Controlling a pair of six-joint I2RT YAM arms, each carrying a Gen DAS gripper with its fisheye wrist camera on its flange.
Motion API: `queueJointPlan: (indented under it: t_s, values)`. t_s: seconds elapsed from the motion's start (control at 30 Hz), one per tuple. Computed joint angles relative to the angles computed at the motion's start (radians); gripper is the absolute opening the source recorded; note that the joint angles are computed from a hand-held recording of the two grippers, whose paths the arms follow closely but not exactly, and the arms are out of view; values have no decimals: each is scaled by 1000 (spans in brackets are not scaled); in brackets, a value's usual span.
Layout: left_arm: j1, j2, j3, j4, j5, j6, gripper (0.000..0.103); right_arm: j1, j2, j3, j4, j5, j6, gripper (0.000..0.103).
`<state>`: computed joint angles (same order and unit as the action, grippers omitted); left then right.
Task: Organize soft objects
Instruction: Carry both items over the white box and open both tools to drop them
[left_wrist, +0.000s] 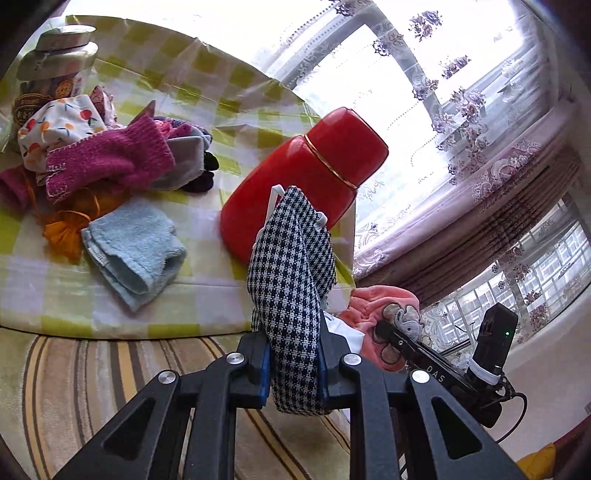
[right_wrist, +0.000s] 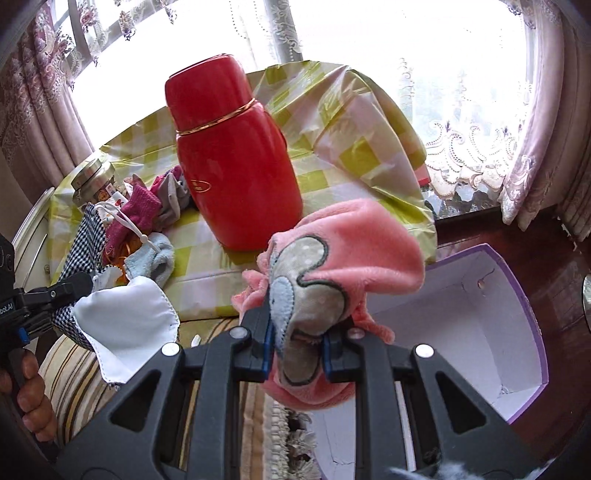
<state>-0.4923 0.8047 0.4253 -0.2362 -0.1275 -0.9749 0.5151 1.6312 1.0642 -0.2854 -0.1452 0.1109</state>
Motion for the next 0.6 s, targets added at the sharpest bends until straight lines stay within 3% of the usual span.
queueJointPlan:
  t_s: [0.17, 0.33, 0.4, 0.47, 0.53, 0.6]
  values:
    - [-67, 245, 123, 113, 6, 31, 19, -78, -40, -35, -12, 45, -38, 23]
    - [-125, 407, 239, 137, -5, 54, 20, -118, -78, -63, -2, 94, -74, 23]
    - [-137, 460, 285, 128, -8, 64, 25, -133, -87, -68, 1, 104, -82, 25]
    - [-140, 507, 324, 122, 0, 85, 29, -145, -94, -73, 9, 106, -89, 31]
    - [-152, 532, 351, 101, -11, 99, 37, -153, -104, -80, 15, 115, -87, 52]
    - [-161, 537, 360, 92, -22, 106, 41, -154, -107, -87, 32, 132, -87, 65]
